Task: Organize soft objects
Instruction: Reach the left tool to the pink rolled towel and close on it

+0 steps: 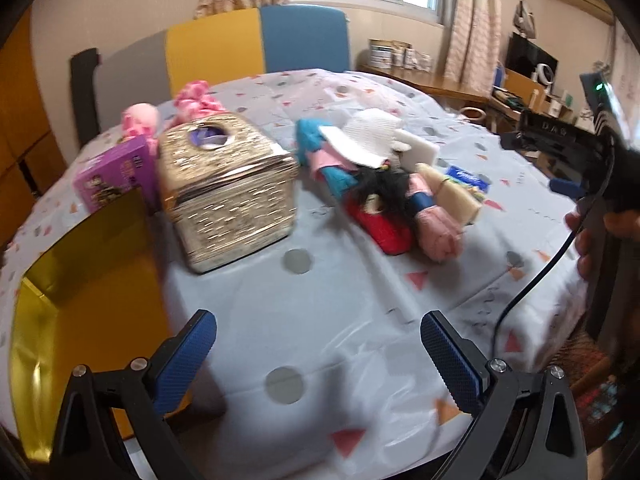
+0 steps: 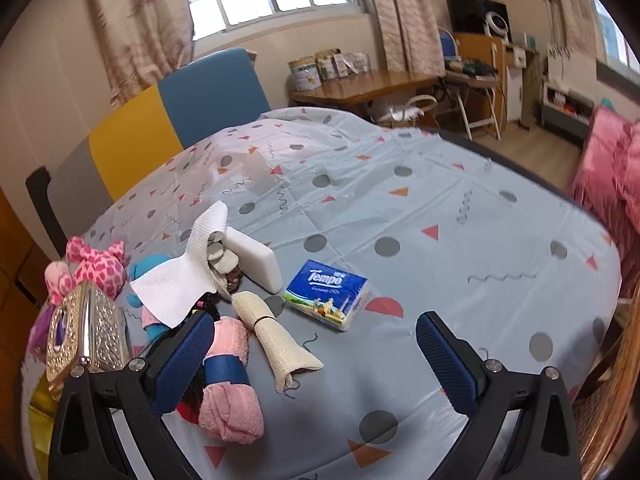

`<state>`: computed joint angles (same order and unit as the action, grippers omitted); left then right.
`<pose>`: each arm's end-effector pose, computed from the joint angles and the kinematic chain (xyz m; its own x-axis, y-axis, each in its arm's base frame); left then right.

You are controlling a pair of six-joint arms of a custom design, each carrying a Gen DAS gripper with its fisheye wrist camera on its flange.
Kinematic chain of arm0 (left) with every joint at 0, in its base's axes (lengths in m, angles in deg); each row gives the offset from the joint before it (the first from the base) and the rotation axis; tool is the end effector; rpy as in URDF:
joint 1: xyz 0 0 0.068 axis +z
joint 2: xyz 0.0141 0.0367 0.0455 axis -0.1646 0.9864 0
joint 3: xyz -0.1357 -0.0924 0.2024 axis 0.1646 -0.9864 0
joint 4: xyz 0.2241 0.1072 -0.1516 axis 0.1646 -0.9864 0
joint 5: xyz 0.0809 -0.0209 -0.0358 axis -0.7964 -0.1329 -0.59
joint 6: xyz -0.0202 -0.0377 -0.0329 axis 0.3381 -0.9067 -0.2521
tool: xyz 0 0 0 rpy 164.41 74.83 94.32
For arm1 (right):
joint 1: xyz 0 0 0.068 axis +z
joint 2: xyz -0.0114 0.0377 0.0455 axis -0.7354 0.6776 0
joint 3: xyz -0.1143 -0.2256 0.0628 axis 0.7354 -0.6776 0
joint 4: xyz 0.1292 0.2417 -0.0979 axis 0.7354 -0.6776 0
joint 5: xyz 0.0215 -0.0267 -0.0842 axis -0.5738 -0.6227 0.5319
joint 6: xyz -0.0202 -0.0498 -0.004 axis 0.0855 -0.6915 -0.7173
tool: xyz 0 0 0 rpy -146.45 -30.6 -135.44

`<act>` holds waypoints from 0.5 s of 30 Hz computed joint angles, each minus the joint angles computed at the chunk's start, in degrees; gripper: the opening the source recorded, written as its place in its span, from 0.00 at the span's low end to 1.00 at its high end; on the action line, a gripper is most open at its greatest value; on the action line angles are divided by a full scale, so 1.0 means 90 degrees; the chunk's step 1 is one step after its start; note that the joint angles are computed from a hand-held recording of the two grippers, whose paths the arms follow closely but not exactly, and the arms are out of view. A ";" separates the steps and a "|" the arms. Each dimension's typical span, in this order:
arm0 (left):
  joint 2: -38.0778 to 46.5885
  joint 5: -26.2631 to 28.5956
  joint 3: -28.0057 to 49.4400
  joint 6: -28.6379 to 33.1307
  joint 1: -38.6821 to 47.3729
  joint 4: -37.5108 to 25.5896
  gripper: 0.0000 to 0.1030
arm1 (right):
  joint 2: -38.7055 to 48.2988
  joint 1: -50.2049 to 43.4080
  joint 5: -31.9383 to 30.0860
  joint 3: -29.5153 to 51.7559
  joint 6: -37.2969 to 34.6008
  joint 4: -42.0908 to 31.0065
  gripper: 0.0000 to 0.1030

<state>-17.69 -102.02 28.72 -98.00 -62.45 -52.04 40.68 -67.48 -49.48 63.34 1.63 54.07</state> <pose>0.1011 -0.1042 0.2392 -0.7435 0.0368 -0.6677 0.0591 0.9982 -0.0108 0.2240 -0.0708 0.2548 -0.6563 0.3197 -0.6835 0.1833 0.9462 0.2666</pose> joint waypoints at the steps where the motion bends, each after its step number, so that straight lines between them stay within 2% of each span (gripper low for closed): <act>1: 0.0020 0.0166 0.0015 0.0159 0.0146 0.0155 1.00 | 0.0050 -0.0022 -0.0034 0.0017 0.0047 0.0000 1.00; 6: 0.0584 0.1006 0.0288 0.0811 0.0894 0.0928 1.00 | 0.0141 -0.0199 -0.0262 0.0045 0.0179 0.0009 1.00; 11: 0.1303 0.0911 0.0678 0.1094 0.0980 0.1264 0.98 | 0.0307 -0.0369 -0.0500 0.0120 0.0256 -0.0060 1.00; 13: 0.1634 0.1119 0.0839 0.1321 0.1043 0.1478 0.86 | 0.0324 -0.0394 -0.0524 0.0124 0.0283 -0.0060 1.00; 14: 0.1782 0.1282 0.0925 0.1457 0.1053 0.1563 0.77 | 0.0324 -0.0414 -0.0542 0.0127 0.0302 -0.0060 1.00; 15: 0.1994 0.1418 0.1031 0.1620 0.1058 0.1660 0.71 | 0.0308 -0.0435 -0.0546 0.0121 0.0320 -0.0053 1.00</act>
<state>0.25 -89.26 38.00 -83.42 -52.92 -37.10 43.45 -71.39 -54.40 64.42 4.51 53.59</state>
